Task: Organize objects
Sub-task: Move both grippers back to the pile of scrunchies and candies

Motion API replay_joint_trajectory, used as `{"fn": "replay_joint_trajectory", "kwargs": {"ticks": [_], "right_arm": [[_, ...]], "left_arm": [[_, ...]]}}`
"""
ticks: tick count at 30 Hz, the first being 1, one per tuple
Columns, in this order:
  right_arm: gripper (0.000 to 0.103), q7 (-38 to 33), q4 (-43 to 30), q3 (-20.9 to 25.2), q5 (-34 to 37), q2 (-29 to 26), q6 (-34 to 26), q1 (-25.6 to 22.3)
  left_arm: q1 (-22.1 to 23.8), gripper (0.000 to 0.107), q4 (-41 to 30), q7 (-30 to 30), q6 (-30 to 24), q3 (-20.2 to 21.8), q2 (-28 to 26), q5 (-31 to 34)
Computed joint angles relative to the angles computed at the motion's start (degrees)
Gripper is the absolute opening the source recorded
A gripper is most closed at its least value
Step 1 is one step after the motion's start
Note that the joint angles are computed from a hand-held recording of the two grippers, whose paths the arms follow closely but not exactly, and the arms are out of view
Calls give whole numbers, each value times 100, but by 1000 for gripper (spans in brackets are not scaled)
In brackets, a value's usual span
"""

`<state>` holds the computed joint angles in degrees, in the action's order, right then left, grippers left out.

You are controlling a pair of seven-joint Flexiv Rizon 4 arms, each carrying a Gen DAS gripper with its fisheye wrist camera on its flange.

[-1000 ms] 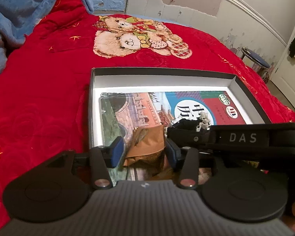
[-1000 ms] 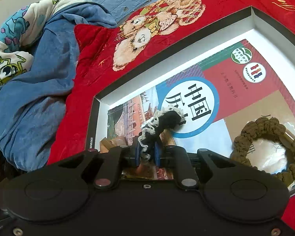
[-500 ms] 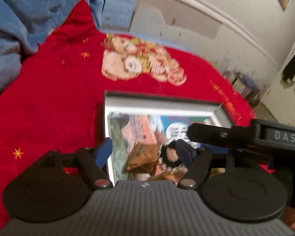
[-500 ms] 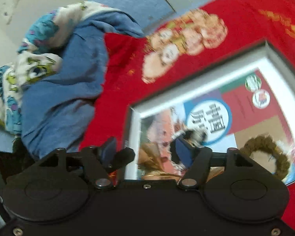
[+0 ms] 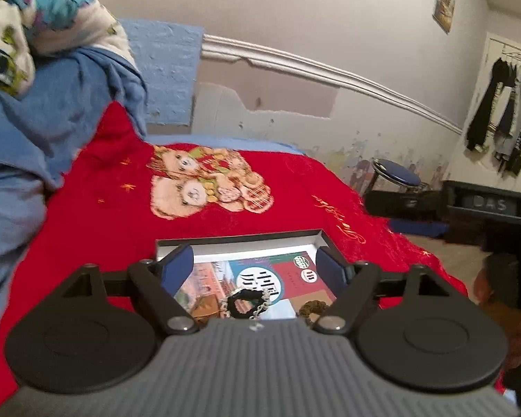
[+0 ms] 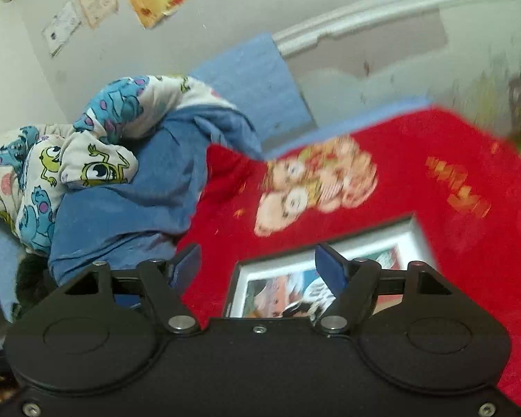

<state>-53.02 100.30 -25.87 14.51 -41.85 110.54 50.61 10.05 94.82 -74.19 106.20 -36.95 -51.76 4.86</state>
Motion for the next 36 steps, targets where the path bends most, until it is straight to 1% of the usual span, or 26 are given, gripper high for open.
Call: {"fn": "replay_joint_trajectory", "kwargs": {"ticks": [2, 4, 6, 8, 11, 13, 15, 18, 20, 21, 22, 24, 27, 29, 30, 33, 36], "right_arm": [[78, -130, 349, -699, 293, 95, 40, 673], [79, -204, 618, -1146, 544, 131, 98, 1152], [79, -172, 809, -1475, 864, 99, 215, 1528], [79, -197, 979, -1513, 1042, 140, 347, 1664], [79, -445, 1262, -1410, 1206, 155, 579, 1746], [79, -627, 1437, -1467, 1504, -16, 713, 1925], [79, -641, 1475, -1416, 1850, -241, 751, 1971], [79, -532, 1339, -886, 1837, -366, 680, 1511], [79, -426, 1255, -405, 1691, -417, 728, 1095], [79, -390, 1202, -36, 1532, -437, 862, 771], [79, -393, 1147, 211, 1436, -492, 949, 555], [79, -442, 1016, 479, 1335, -627, 926, 317], [79, -476, 895, 479, 1281, -800, 621, 323], [79, -399, 821, 542, 1119, -877, 455, 251], [79, -347, 792, 672, 983, -903, 442, 128], [79, -175, 640, 870, 648, -967, 310, -125], [79, -24, 623, 874, 473, -1019, 213, -151]], "left_arm": [[-58, 86, 231, -103, 273, 179, 200, 14], [-172, 86, 411, -286, 561, 408, 339, 35], [-282, 86, 549, -538, 852, 597, 393, 76], [-481, 86, 714, -840, 1255, 874, 403, 20], [-677, 86, 894, -1104, 1606, 1205, 344, 105], [-786, 86, 789, -1156, 1677, 1381, 168, 262], [-862, 86, 645, -1207, 1640, 1506, -25, 414], [-1066, 86, 460, -1091, 1325, 1750, -237, 443], [-1310, 85, 396, -928, 927, 1984, -280, 229], [-1461, 85, 348, -821, 807, 2119, -314, 114], [-1609, 85, 278, -694, 714, 2249, -375, 19], [-1827, 84, 167, -554, 565, 2394, -476, -236], [-1766, 82, -17, -510, 401, 2179, -688, -455], [-1990, 82, -137, -442, 406, 2383, -747, -634], [-2090, 82, -183, -368, 403, 2482, -764, -677], [-1992, 81, -261, -144, 335, 2303, -877, -571], [-2005, 79, -375, -67, 249, 2233, -983, -666]]}}
